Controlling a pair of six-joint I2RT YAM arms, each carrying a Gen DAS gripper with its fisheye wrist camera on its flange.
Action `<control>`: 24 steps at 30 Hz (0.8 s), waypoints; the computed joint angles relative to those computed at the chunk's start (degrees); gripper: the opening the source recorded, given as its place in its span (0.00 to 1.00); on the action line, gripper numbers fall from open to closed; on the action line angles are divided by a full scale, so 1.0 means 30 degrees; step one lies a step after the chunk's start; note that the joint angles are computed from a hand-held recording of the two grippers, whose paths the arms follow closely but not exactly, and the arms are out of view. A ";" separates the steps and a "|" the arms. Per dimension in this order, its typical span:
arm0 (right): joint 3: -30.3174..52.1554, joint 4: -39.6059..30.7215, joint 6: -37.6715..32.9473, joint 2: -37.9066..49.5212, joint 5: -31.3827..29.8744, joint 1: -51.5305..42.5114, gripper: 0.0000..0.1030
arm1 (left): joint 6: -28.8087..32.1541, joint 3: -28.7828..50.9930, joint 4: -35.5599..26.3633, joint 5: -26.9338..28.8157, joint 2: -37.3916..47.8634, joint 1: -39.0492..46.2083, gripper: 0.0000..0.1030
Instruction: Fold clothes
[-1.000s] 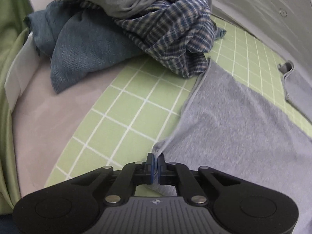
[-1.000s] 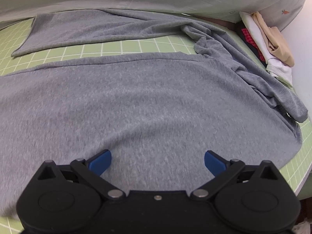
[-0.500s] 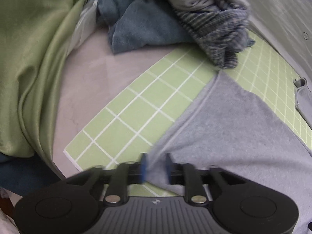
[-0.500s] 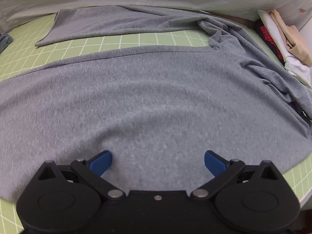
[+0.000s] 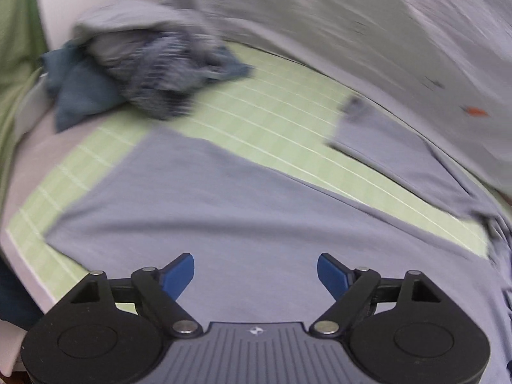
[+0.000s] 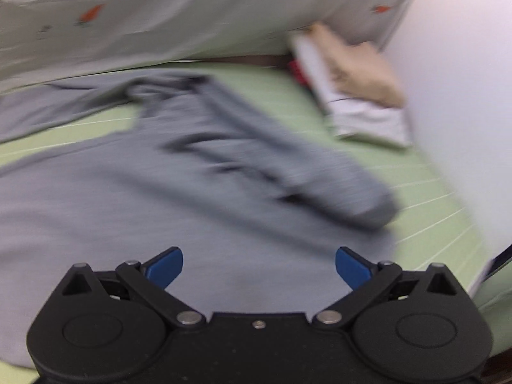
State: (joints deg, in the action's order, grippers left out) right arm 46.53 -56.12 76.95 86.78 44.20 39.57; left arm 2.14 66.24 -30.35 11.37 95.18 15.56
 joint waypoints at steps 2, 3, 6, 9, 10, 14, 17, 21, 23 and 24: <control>-0.2131 0.0504 -0.2061 -0.2229 0.0687 -0.1618 1.00 | -0.0973 -0.1134 0.0245 -0.0507 -0.1001 -0.1785 0.83; -0.3088 0.1094 -0.3541 -0.3292 0.0983 -0.2556 1.00 | -0.1490 -0.1712 0.0409 -0.0896 -0.1428 -0.2730 0.83; -0.5261 0.3392 -0.8993 -0.5648 0.1568 -0.5828 0.98 | -0.3458 -0.2483 0.0493 -0.2187 -0.1932 -0.5486 0.83; -0.6830 0.6601 -1.5110 -0.7042 0.1461 -0.8813 0.84 | -0.5211 -0.2290 0.0289 -0.3026 -0.2113 -0.7633 0.83; -0.7351 0.7783 -1.7269 -0.7811 0.0976 -0.9879 0.78 | -0.5757 -0.2158 0.0216 -0.3294 -0.2126 -0.8317 0.83; -0.8017 1.1015 -2.3648 -1.0702 -0.2770 -1.3949 0.10 | -0.7121 -0.1126 -0.0138 -0.4587 -0.1548 -1.0489 0.83; -0.7003 1.4389 -2.6334 -0.9503 -0.4121 -1.6500 0.04 | -0.8224 0.0154 -0.0500 -0.5124 -0.0289 -1.1183 0.83; -0.3618 1.8782 -2.8629 -0.4545 -0.6657 -1.9278 0.03 | -0.9669 0.2106 -0.0950 -0.5070 0.1357 -1.1698 0.83; -0.1560 2.0628 -2.8623 -0.1636 -0.7115 -1.9483 0.04 | -0.9744 0.3183 -0.1278 -0.5647 0.2126 -1.2023 0.83; -0.0437 2.1272 -2.8508 -0.0283 -0.7393 -1.9584 0.06 | -0.9741 0.3735 -0.1460 -0.5985 0.2516 -1.2181 0.83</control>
